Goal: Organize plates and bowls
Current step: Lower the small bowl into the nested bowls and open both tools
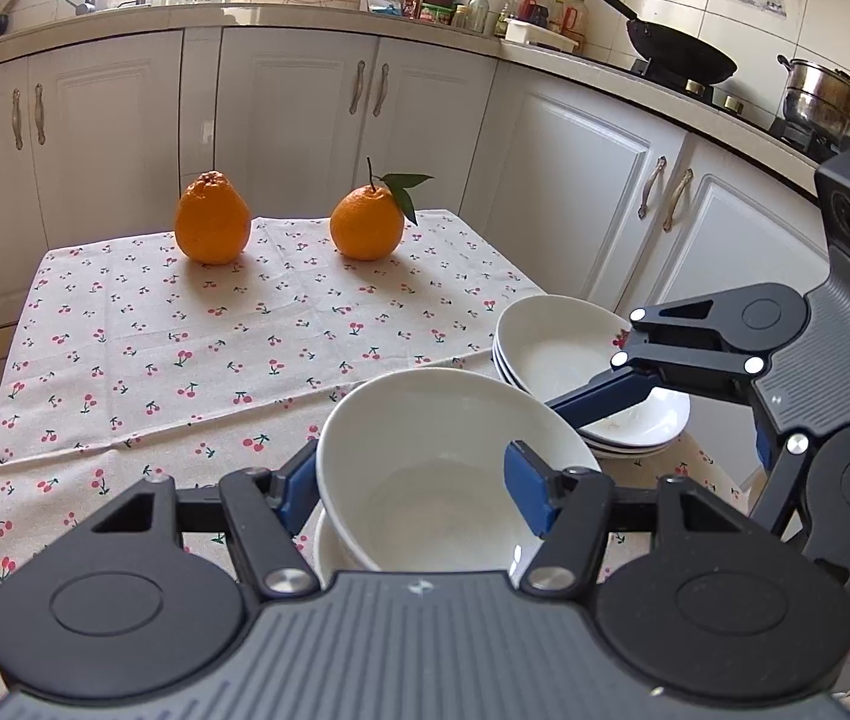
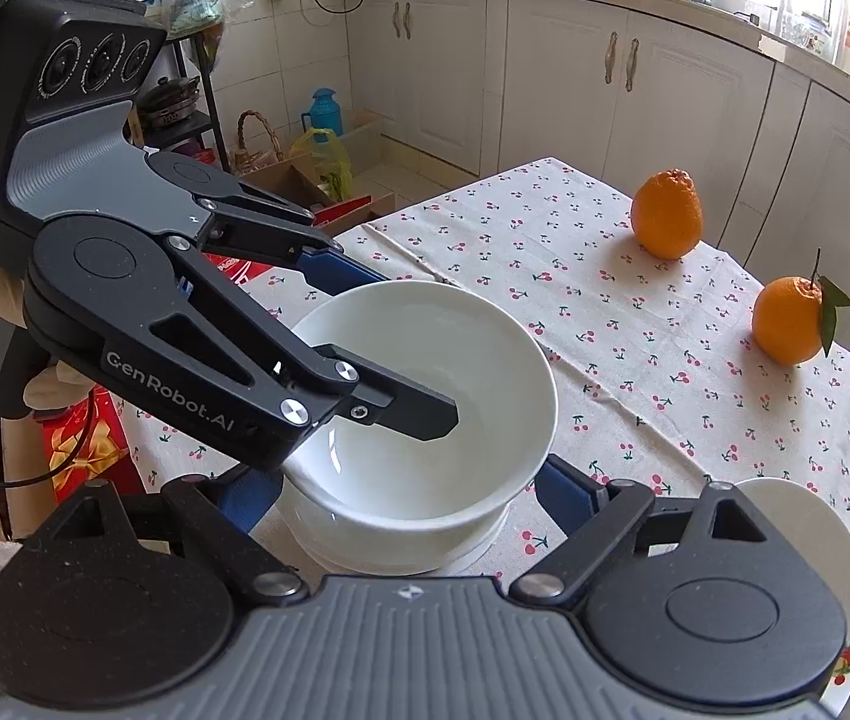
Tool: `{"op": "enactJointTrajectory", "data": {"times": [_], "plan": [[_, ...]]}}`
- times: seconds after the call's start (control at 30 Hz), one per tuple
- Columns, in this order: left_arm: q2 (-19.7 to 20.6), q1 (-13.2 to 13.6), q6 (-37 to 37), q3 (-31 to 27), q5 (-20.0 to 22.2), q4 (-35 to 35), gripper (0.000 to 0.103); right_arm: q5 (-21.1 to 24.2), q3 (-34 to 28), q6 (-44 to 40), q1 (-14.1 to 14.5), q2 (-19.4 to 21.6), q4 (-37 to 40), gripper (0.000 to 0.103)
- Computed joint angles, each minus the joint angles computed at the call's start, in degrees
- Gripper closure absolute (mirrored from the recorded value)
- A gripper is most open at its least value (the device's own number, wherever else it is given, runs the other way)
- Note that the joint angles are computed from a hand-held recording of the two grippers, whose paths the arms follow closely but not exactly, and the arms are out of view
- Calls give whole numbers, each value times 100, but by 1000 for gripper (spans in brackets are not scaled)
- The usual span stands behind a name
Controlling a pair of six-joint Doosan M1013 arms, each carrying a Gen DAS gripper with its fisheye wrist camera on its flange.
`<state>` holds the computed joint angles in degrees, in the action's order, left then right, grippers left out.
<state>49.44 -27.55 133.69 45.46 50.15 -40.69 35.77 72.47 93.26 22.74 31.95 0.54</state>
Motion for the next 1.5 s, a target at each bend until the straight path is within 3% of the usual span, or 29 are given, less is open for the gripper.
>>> {"op": "enactJointTrajectory", "data": {"times": [1.13,1.23,1.3,1.5], "plan": [[39,30,53,76,111,-68,36,206,-86,-141,8,102,60,10],[45,41,115,96,111,-138,29,250,-95,-121,9,113,28,8],[2,39,213,190,-33,-167,23,181,-59,-9,21,106,-99,0],[-104,100,356,380,-242,-318,15,69,71,62,8,26,-82,0]]}}
